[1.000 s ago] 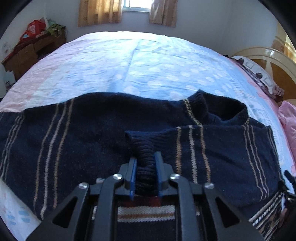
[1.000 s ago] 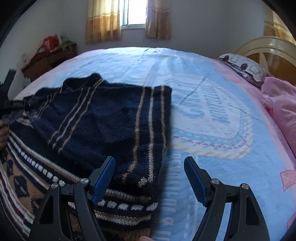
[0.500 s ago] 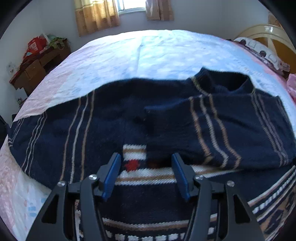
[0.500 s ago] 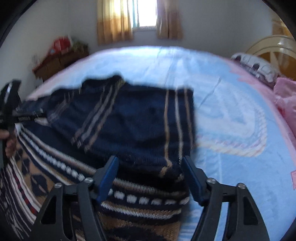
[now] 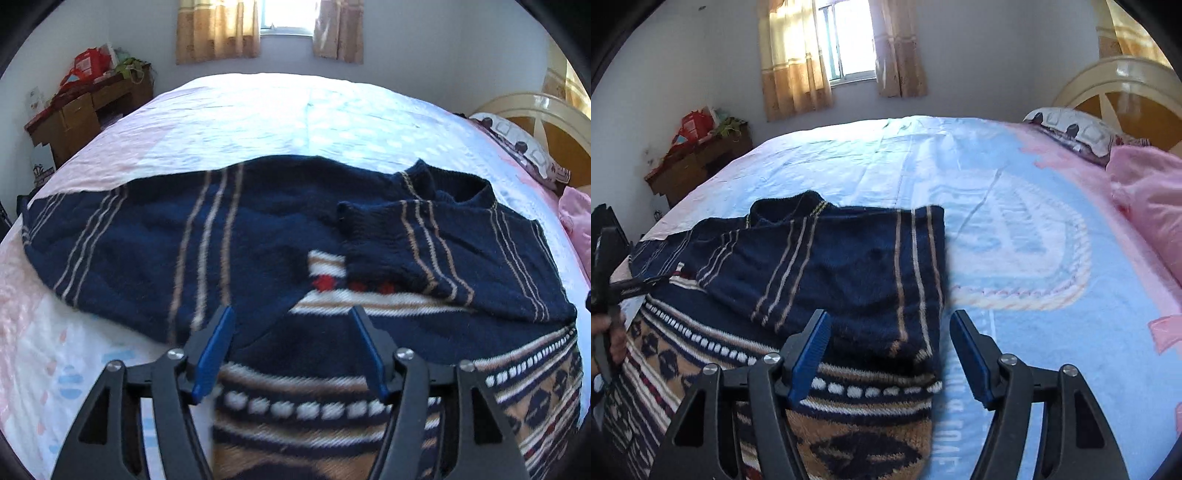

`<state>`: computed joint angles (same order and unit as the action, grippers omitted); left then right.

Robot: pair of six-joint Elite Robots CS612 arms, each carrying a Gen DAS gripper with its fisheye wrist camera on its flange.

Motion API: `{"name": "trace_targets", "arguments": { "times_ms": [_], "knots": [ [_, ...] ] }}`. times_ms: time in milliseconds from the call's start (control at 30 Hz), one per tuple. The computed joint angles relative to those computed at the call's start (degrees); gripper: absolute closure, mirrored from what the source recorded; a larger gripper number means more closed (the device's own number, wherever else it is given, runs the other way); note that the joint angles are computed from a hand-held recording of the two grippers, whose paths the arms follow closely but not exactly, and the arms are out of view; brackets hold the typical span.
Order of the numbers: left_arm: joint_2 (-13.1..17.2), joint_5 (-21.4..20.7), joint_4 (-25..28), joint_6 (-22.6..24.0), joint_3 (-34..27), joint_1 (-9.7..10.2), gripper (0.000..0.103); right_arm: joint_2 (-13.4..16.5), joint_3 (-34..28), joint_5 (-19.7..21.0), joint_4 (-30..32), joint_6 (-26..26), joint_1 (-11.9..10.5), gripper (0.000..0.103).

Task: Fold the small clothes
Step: 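Move the left gripper to the other sleeve and grasp its cuff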

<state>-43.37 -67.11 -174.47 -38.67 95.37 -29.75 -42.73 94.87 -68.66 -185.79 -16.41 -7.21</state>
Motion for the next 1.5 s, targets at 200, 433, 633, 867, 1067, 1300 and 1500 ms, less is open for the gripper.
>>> {"name": "trace_targets", "arguments": {
  "times_ms": [200,433,633,867,1067,1300,1500],
  "knots": [
    [-1.4,0.61,-2.45,-1.15,3.05,0.37,0.026,1.73,-4.92,-4.45,14.13,-1.25,3.37,0.042],
    [-4.05,4.84,-4.19,-2.53,8.19,2.44,0.023,1.22,-4.13,-10.22,12.51,-1.37,5.3,0.043],
    [-5.97,9.69,-1.18,-10.87,11.79,5.83,0.022,-0.33,-2.41,-5.32,9.92,-4.75,7.18,0.043],
    [-7.23,12.44,0.09,-19.52,14.2,9.98,0.022,-0.22,-0.18,-2.28,5.34,-10.82,10.37,0.043],
    [-5.59,12.2,-1.45,-21.54,11.66,13.59,0.022,0.61,2.33,-4.4,-0.92,-18.29,12.62,0.042],
    [-2.56,11.22,-1.29,-21.59,7.26,16.0,0.025,1.03,3.6,-6.25,-4.67,-23.16,13.59,0.043],
    [-1.14,10.79,0.57,-23.26,4.52,17.39,0.035,1.54,3.33,-7.12,-4.12,-23.41,13.77,0.043]
  ]
}}
